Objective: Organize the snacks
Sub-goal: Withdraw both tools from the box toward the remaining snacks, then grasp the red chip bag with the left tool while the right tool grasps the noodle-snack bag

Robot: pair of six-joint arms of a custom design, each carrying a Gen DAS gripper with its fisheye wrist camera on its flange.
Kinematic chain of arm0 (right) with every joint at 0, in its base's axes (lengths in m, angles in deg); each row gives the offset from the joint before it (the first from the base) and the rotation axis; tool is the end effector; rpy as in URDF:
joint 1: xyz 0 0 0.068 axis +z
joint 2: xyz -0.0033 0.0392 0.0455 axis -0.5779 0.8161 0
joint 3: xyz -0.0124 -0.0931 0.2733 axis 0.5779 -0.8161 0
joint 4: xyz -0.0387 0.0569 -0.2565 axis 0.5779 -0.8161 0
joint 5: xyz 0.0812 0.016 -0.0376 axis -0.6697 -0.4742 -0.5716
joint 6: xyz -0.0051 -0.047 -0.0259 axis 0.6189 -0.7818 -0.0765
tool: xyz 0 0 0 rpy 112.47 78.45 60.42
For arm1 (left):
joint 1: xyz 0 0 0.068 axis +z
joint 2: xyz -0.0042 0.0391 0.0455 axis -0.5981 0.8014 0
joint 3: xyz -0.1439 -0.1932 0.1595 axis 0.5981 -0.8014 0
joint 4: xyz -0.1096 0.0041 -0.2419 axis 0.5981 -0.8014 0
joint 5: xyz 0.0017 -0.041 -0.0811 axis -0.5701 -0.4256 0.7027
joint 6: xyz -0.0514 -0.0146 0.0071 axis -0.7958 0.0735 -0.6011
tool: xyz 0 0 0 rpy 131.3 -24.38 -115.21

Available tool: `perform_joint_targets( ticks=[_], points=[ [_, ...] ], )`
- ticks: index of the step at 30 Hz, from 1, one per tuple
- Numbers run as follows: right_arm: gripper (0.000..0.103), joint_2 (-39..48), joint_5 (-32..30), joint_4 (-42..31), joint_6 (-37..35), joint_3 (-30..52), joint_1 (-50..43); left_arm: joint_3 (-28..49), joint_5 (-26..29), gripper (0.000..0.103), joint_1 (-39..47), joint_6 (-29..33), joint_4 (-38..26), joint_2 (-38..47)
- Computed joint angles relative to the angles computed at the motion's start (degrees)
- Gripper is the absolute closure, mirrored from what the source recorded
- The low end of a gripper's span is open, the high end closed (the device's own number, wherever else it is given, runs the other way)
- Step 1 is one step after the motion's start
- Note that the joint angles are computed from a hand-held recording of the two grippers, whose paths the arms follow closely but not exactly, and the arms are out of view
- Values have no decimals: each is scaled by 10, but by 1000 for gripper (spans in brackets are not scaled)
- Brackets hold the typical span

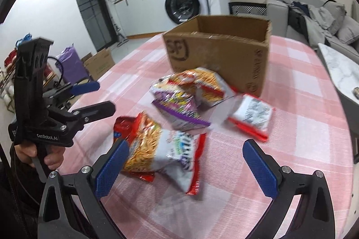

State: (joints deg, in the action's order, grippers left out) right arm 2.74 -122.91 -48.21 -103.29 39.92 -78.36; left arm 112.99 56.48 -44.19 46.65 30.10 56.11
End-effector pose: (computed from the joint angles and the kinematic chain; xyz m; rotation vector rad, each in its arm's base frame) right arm 0.1366 -0.0975 0.0927 -0.0602 2.3931 0.3054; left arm 0.2473 -0.0470 0.1117 0.6699 2.2536 -0.4307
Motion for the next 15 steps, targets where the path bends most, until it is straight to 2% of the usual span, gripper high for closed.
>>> perform_joint_targets(
  ticks=[5, 7, 10, 15],
  points=[
    [0, 16, 3, 28, 18, -14, 40, -2, 16, 1, 13, -8, 7, 3],
    [0, 23, 16, 52, 39, -20, 59, 9, 29, 1, 18, -8, -14, 10],
    [0, 46, 53, 96, 75, -25, 83, 8, 26, 1, 15, -8, -12, 11],
    [0, 94, 66, 111, 86, -9, 76, 5, 30, 1, 4, 4, -21, 8]
  ],
)
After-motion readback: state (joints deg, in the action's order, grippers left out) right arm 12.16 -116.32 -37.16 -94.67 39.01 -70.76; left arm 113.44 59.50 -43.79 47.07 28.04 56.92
